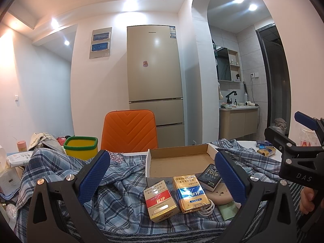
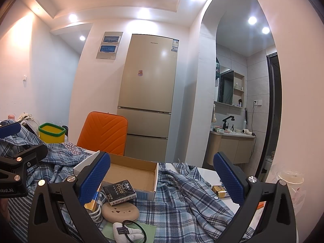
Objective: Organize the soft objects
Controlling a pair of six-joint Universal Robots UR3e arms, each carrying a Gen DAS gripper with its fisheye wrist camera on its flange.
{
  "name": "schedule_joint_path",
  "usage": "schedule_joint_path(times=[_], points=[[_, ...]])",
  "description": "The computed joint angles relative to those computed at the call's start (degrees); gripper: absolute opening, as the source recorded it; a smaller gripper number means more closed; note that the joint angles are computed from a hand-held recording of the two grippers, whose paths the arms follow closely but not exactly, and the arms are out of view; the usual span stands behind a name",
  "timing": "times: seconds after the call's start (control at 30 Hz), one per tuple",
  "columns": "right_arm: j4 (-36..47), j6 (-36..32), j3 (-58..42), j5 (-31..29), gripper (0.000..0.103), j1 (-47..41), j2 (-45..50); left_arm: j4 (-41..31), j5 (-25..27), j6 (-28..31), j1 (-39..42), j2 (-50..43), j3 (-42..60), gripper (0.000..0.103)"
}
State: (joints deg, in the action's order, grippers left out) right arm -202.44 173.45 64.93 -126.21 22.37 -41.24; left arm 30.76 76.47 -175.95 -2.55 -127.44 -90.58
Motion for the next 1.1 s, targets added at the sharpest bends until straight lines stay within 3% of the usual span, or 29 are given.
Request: schedule_joint_path(times=[0.97,1.1], points=[[0.4,0.1,0.1,0.3,0.103,0.0,-0.2,2.5,-0.4,-1.0,0.2,-0.4,-0.7,0.103],[1.3,0.2,-1.0,-1.7,0.103,0.4,0.4,3.7,1.5,0.6,-0.9,-0.9,-0.6,0.103]])
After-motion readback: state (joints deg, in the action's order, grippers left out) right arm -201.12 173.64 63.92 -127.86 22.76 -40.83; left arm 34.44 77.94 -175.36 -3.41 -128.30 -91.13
